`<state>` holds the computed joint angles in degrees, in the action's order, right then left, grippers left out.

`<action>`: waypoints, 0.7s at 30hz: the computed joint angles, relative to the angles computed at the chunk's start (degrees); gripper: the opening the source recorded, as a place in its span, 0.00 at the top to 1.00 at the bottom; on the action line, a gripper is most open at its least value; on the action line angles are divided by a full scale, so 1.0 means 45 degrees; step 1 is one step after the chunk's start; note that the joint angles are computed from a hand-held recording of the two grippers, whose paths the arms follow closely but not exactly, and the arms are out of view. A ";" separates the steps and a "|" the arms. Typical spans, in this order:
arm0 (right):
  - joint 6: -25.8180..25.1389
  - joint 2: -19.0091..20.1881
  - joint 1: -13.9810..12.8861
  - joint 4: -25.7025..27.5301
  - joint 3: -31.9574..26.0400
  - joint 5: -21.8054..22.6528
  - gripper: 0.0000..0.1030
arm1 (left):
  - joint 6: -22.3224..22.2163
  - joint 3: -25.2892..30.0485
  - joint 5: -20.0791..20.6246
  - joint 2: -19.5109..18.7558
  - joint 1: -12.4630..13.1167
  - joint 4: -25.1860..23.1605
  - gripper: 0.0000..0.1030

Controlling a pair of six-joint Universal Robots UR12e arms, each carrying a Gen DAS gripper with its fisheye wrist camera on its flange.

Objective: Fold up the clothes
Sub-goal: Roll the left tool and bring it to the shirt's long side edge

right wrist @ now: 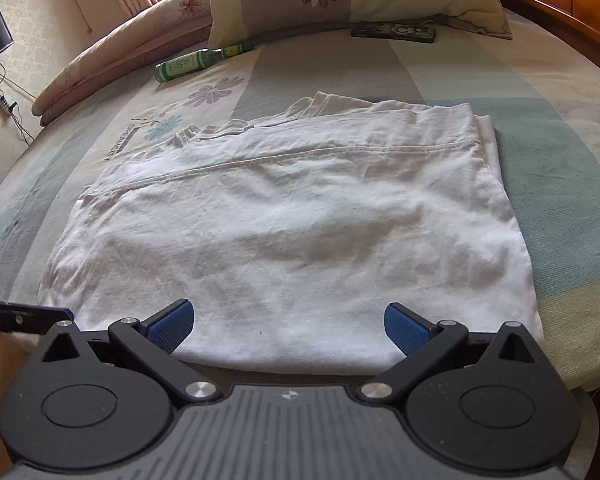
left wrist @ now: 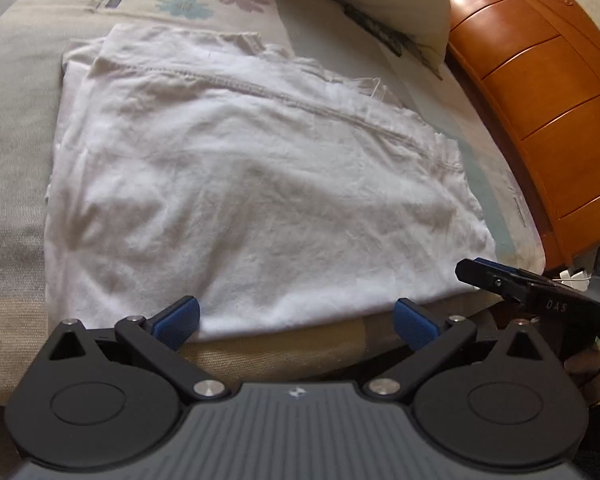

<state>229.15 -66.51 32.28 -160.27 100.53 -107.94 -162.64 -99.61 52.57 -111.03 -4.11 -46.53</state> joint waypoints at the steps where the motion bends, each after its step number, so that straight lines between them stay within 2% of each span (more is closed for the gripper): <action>1: 0.0059 -0.0038 0.0001 -0.0012 0.0051 -0.0047 0.00 | 0.0141 -0.0034 0.0000 0.0048 0.0014 -0.0064 0.01; 4: 0.0157 -0.0111 -0.0012 0.0001 0.0132 -0.0137 0.00 | 0.0496 -0.0210 0.0009 0.0296 0.0126 0.0783 0.01; 6: 0.0199 -0.0113 -0.0006 0.0039 0.0119 -0.0204 0.00 | 0.0354 -0.0057 0.0065 0.0231 0.0211 0.1462 0.01; 9: 0.0193 -0.0111 0.0017 0.0028 0.0106 -0.0228 0.00 | -0.0364 0.0454 0.0412 -0.0136 0.0186 0.1993 0.01; 17: 0.0122 -0.0163 0.0072 -0.0110 0.0136 -0.0254 0.00 | -0.0070 0.1209 0.1786 -0.0857 -0.0218 0.1234 0.01; 21: 0.0003 -0.0209 0.0068 -0.0474 0.0237 -0.0247 0.00 | -0.0088 0.0775 0.1281 -0.0631 -0.0021 0.1925 0.01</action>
<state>229.17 -67.45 32.59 -162.41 101.60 -109.05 -163.04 -96.13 58.34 -113.87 -4.21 -37.87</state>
